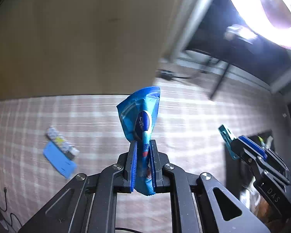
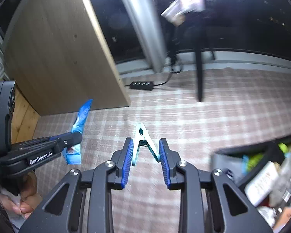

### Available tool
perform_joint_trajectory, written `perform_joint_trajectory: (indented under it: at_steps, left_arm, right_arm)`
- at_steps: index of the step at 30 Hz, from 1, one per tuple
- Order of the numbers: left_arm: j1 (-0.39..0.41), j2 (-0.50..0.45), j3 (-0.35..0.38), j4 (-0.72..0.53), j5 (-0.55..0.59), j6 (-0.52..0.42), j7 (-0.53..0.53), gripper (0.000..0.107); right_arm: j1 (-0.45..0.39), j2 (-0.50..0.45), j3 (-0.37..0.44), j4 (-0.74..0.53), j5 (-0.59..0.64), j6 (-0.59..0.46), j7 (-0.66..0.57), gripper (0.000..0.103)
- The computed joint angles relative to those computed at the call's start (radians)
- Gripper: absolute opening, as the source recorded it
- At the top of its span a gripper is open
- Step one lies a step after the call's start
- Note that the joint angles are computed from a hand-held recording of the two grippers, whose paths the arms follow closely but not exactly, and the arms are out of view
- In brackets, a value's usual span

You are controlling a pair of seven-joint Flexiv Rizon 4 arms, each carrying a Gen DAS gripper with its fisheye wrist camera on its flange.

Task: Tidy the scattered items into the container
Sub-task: 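Carry the packet and clothespin over the black box and open both tools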

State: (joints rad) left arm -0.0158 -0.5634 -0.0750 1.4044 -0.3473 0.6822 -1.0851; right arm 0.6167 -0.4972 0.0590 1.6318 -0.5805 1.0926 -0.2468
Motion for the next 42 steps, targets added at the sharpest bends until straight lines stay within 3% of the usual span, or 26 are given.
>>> perform_joint_trajectory:
  at_steps: [5, 11, 19, 23, 25, 27, 28, 29, 30, 35, 42]
  left_arm:
    - [-0.013, 0.127, -0.044, 0.114, -0.053, -0.032, 0.118, 0.011]
    - [-0.081, 0.246, -0.063, 0.232, -0.109, -0.077, 0.214, 0.011]
    - [-0.169, 0.355, -0.058, 0.268, -0.125, -0.183, 0.269, 0.011]
    - [-0.207, 0.373, -0.059, 0.291, -0.120, -0.158, 0.296, 0.013]
    - [-0.223, 0.366, -0.066, 0.286, -0.120, -0.147, 0.303, 0.022]
    - [-0.233, 0.343, -0.072, 0.271, -0.118, -0.124, 0.321, 0.048]
    - [-0.235, 0.346, -0.072, 0.277, -0.126, -0.109, 0.334, 0.053]
    - [-0.238, 0.349, -0.072, 0.284, -0.133, -0.088, 0.342, 0.056]
    - [-0.238, 0.349, -0.070, 0.284, -0.135, -0.075, 0.345, 0.056]
    - [-0.214, 0.336, -0.059, 0.260, -0.150, -0.101, 0.349, 0.056]
    - [-0.159, 0.277, -0.033, 0.195, -0.131, -0.127, 0.293, 0.055]
  right_arm:
    - [0.007, 0.203, -0.042, 0.228, -0.158, 0.011, 0.206, 0.027]
    - [-0.060, 0.446, 0.031, 0.452, -0.273, -0.113, 0.393, 0.027]
    - [-0.167, 0.739, 0.202, 0.673, -0.142, -0.346, 0.511, 0.027]
    - [-0.207, 0.837, 0.279, 0.737, -0.042, -0.420, 0.541, 0.027]
    - [-0.223, 0.865, 0.304, 0.763, -0.010, -0.426, 0.555, 0.027]
    - [-0.232, 0.882, 0.312, 0.786, 0.003, -0.392, 0.550, 0.030]
    - [-0.235, 0.886, 0.318, 0.785, 0.017, -0.402, 0.546, 0.032]
    - [-0.235, 0.884, 0.328, 0.774, 0.037, -0.438, 0.549, 0.043]
    - [-0.239, 0.884, 0.336, 0.773, 0.035, -0.444, 0.561, 0.049]
    - [-0.253, 0.899, 0.349, 0.779, -0.002, -0.430, 0.590, 0.049]
    - [-0.250, 0.834, 0.336, 0.731, -0.060, -0.393, 0.579, 0.049]
